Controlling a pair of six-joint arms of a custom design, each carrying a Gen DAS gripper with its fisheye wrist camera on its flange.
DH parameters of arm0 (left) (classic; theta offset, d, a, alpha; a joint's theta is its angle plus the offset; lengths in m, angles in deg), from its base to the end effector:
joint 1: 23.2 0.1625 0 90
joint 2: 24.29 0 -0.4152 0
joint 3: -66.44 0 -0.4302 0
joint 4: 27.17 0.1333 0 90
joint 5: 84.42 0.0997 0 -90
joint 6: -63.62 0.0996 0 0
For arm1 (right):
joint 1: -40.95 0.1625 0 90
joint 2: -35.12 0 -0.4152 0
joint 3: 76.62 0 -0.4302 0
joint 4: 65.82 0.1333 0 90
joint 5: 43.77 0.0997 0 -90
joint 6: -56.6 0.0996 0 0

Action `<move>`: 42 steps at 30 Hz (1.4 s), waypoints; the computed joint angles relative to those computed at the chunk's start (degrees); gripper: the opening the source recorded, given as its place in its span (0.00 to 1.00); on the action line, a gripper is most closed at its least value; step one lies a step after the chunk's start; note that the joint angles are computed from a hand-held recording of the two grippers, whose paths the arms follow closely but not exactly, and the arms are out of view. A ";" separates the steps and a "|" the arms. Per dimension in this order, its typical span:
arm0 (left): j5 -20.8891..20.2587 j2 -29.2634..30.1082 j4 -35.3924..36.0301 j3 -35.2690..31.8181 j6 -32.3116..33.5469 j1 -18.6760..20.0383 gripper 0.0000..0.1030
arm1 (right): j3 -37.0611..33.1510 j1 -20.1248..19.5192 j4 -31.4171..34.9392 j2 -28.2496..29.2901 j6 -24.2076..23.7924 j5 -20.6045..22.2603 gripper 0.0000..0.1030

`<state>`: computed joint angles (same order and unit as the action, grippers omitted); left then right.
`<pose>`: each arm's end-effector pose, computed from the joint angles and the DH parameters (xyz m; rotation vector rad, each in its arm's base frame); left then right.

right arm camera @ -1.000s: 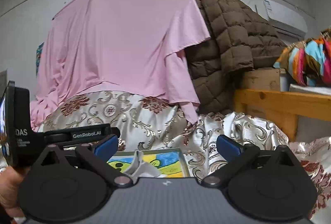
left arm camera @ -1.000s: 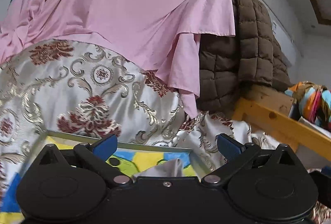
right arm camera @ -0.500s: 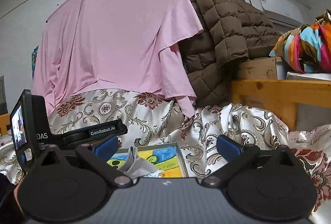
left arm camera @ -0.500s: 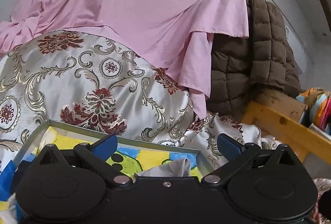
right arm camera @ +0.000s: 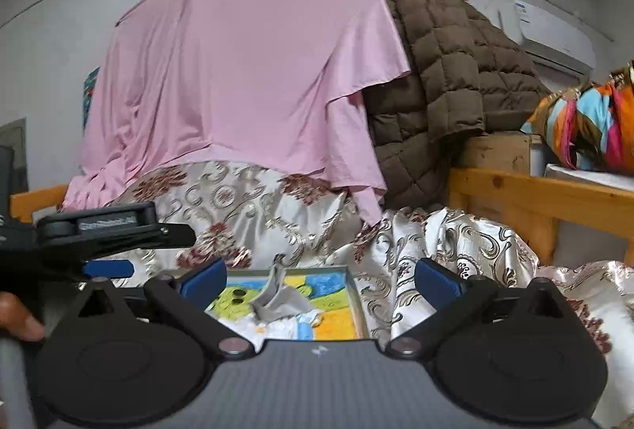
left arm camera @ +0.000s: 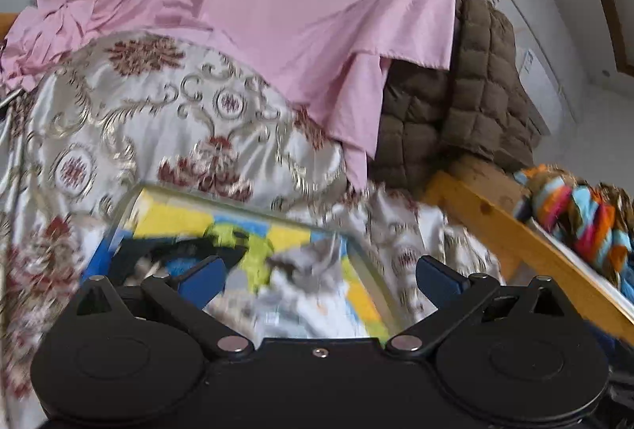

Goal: Organize soft objects
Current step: 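Move both tools back toward the pile beside the metal tray, then lower both tools toward the white tissue and orange item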

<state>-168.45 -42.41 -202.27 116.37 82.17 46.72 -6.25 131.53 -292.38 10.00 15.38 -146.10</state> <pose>-0.1738 -0.8939 0.0856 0.8368 2.6038 -1.3735 0.1199 -0.7726 0.1351 0.4636 -1.7807 1.6862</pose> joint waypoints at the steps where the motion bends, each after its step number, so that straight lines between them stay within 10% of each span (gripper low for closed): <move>1: 0.15 -1.55 0.21 2.44 -0.06 0.06 0.99 | 1.25 0.41 -0.11 -0.57 -0.30 -0.60 1.00; 22: 14.63 -34.51 -17.71 54.11 9.15 -6.26 0.99 | 28.49 9.54 -12.18 -9.30 2.93 -15.33 1.00; 42: 26.98 -42.15 -15.78 65.18 7.56 -8.70 0.99 | 36.29 14.59 -9.13 -9.75 8.63 -28.85 1.00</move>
